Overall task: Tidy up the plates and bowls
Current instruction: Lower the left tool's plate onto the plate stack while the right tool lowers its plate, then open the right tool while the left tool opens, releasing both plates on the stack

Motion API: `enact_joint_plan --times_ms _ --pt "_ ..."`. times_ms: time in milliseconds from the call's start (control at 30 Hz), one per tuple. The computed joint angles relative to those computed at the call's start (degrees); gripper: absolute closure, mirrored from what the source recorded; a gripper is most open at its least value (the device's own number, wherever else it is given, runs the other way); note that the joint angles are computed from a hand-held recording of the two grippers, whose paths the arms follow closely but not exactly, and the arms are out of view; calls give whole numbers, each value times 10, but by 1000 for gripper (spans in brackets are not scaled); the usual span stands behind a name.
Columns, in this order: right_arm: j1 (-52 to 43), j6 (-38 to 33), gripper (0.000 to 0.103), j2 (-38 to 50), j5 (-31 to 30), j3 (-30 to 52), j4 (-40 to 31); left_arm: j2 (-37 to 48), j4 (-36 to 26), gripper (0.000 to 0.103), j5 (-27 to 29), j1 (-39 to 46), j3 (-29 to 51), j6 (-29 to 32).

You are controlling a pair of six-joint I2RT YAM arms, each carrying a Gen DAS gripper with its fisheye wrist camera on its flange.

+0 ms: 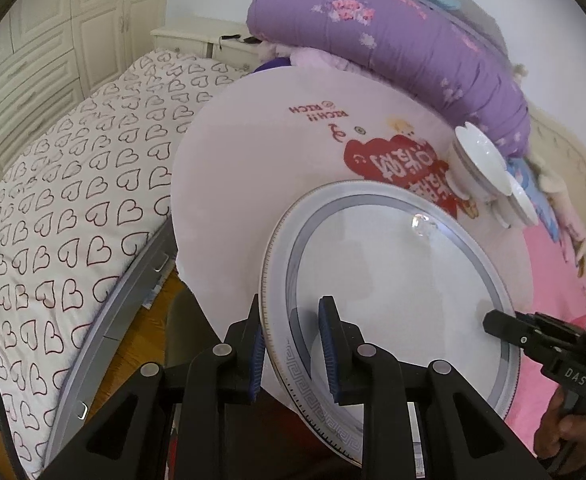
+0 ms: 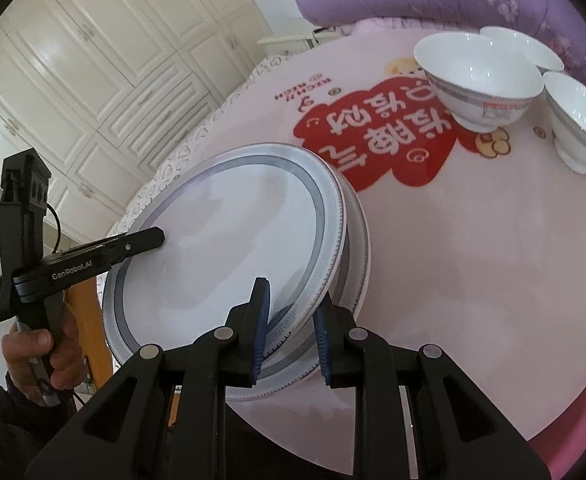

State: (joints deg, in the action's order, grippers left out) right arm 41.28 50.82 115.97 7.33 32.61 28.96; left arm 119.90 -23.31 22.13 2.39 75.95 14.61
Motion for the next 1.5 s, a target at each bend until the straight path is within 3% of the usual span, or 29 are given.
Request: enact_joint_plan --times_ms 367,700,1000,1100,1233,1300,1400,1500 --pt "6 -9 78 3 -1 31 -64 10 68 78 -22 -13 -41 0" --pt "21 -10 78 -5 27 60 -134 37 37 77 1 2 -10 12" --pt "27 9 76 -17 46 37 -110 50 23 80 8 3 9 17" --pt "35 6 67 -19 51 47 -127 47 26 80 9 3 6 15" --pt "51 -9 36 -12 67 82 -174 44 30 80 7 3 -1 13" --pt "52 -2 34 -10 74 91 -195 47 29 79 7 5 1 13" --pt "44 4 31 -30 74 54 -154 50 25 75 13 8 5 10" --pt "42 6 21 -50 89 42 -156 54 15 76 15 8 14 12"
